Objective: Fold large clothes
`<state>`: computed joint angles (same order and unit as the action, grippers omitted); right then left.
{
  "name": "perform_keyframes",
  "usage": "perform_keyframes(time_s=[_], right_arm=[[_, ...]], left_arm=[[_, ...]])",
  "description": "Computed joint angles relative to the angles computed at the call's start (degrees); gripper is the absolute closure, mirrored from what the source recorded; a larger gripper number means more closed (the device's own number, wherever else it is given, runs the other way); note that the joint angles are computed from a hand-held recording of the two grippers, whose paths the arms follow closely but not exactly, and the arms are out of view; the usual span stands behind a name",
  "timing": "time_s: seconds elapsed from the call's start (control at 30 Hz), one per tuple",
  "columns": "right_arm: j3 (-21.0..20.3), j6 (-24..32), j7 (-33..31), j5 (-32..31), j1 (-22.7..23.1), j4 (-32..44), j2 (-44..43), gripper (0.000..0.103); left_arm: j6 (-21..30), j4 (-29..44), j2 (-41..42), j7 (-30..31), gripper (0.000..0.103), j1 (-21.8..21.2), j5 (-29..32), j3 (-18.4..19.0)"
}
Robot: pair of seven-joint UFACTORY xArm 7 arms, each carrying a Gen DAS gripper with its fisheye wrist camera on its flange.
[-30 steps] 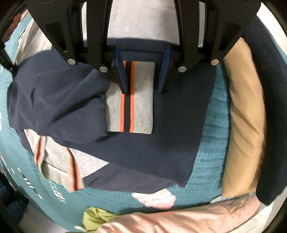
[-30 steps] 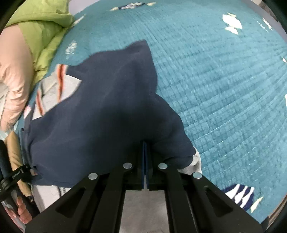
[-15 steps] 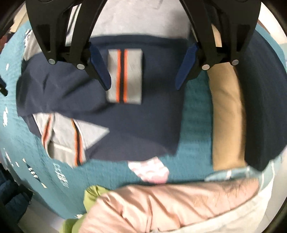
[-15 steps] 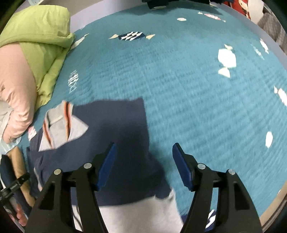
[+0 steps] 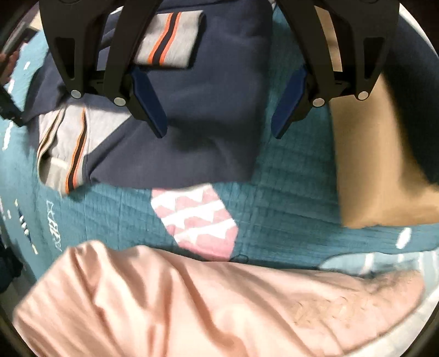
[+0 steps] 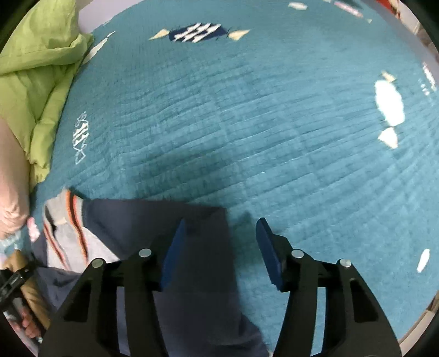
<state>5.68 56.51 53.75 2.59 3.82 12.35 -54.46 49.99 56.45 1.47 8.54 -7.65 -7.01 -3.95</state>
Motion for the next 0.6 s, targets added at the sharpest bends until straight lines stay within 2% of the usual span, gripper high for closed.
perform_keyframes(time_s=[0.1,0.17,0.23,0.27,0.3,0.33,0.37,0.4,0.43,0.6], right_arm=[[-1.53,-2.58,-1.79,1.31,0.70,0.76,4.37,0.061],[-3.19,-6.33,-3.13,3.67,1.41,-0.23,5.40,0.061],[-2.54,-6.73,-4.13,2.88,0.91,0.26,6.97,0.060],[-1.43,-5.95,-4.08,1.78,0.52,0.92,8.35,0.064],[-0.39,-5.21,-3.50,0.86,0.16,1.45,9.15,0.076],[0.09,-4.96,-3.17,0.34,0.13,1.38,8.81,0.079],[-0.53,-6.10,-3.36,0.94,0.61,0.27,7.04,0.088],[-1.24,-7.12,-3.34,1.86,0.96,-0.94,5.21,0.094],[-1.44,-7.48,-2.85,2.45,0.96,-2.01,3.29,0.094],[1.18,-5.52,0.06,1.73,1.74,-5.38,-6.92,0.095]], left_arm=[[2.63,3.54,4.01,0.69,0.025,0.49,-1.05,0.31],[1.56,3.75,5.08,0.23,0.032,0.28,0.74,0.16],[-0.29,3.06,5.04,0.22,0.035,0.18,1.28,0.00],[-1.42,2.47,4.61,-0.50,0.042,-0.01,1.98,-0.05],[-2.92,1.61,3.84,-0.78,0.049,-0.24,2.53,-0.20],[-4.56,0.68,3.04,-1.60,0.060,-0.63,3.89,-0.34],[-5.28,0.31,2.74,-2.85,0.071,-1.01,5.47,-0.43],[-6.44,-0.33,2.34,-4.11,0.075,-1.47,7.16,-0.61],[-7.99,-1.24,1.80,-5.83,0.086,-2.01,9.09,-0.82],[-11.42,-3.89,-0.51,-11.32,0.093,-3.02,14.54,-1.16]])
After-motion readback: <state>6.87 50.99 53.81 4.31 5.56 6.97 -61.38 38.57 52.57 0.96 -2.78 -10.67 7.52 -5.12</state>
